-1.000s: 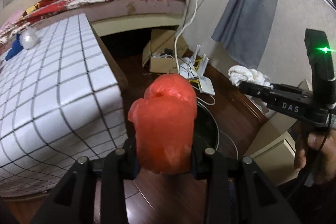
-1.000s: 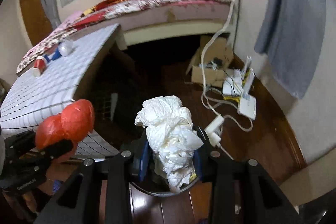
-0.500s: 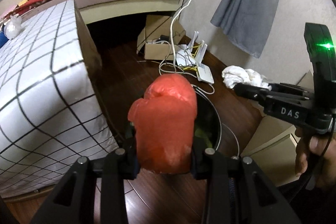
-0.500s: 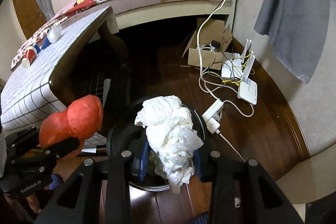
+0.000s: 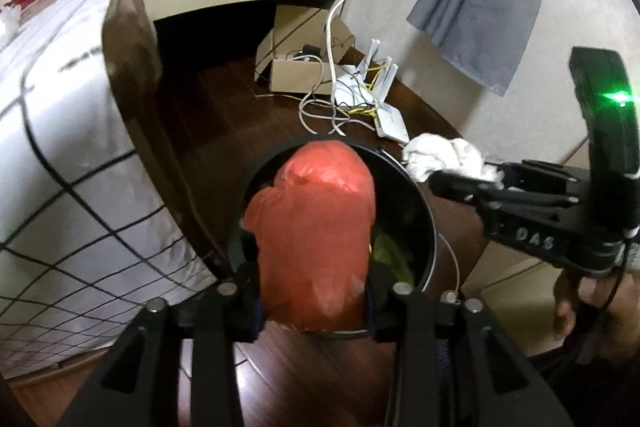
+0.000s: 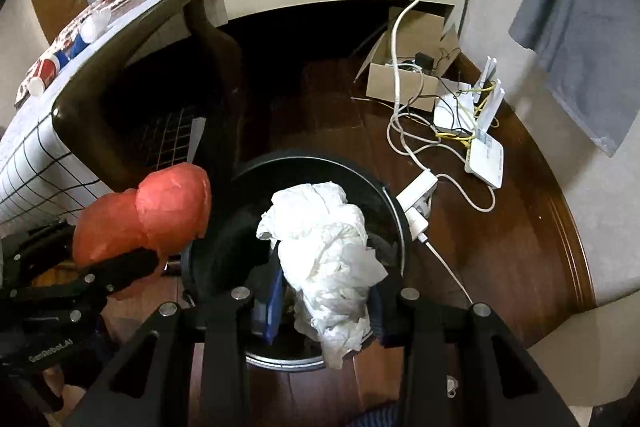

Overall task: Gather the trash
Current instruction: 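Open both grippers to drop the bag and tissue into the bin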

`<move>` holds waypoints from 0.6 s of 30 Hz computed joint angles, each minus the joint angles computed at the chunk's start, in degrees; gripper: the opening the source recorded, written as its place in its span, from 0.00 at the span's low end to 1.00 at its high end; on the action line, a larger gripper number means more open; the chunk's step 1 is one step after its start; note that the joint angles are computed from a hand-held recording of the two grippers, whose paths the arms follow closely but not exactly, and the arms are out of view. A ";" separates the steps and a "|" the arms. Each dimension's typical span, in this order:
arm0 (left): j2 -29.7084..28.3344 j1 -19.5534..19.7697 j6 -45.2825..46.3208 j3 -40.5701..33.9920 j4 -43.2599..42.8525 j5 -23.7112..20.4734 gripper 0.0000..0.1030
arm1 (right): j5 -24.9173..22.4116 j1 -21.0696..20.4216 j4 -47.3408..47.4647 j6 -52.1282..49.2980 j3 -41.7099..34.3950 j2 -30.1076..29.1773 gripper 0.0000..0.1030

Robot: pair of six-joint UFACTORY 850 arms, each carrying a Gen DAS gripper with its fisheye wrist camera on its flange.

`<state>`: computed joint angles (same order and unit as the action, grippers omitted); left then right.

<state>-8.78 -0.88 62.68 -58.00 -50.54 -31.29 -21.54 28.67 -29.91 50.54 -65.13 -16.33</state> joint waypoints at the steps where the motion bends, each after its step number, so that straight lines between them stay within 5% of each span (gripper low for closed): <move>1: -0.24 -0.30 -2.42 -0.02 1.88 1.38 0.67 | -2.47 0.22 -0.56 -0.17 -1.09 -1.24 0.59; 2: -0.22 -0.67 -4.48 0.14 3.34 3.39 0.81 | -6.27 0.71 -3.48 2.06 -2.16 -2.58 0.89; 3: 0.05 -0.58 -4.15 0.65 2.62 4.66 0.85 | -9.34 1.16 -6.06 4.51 -2.68 -3.37 0.99; 8: 0.05 -0.97 -11.11 1.22 9.50 7.45 0.99 | -10.17 0.62 -3.87 4.02 -2.01 -3.38 0.99; 18: 2.12 -1.35 -13.73 2.80 12.56 9.97 0.99 | -10.76 2.24 -5.75 3.63 -1.88 -2.66 0.99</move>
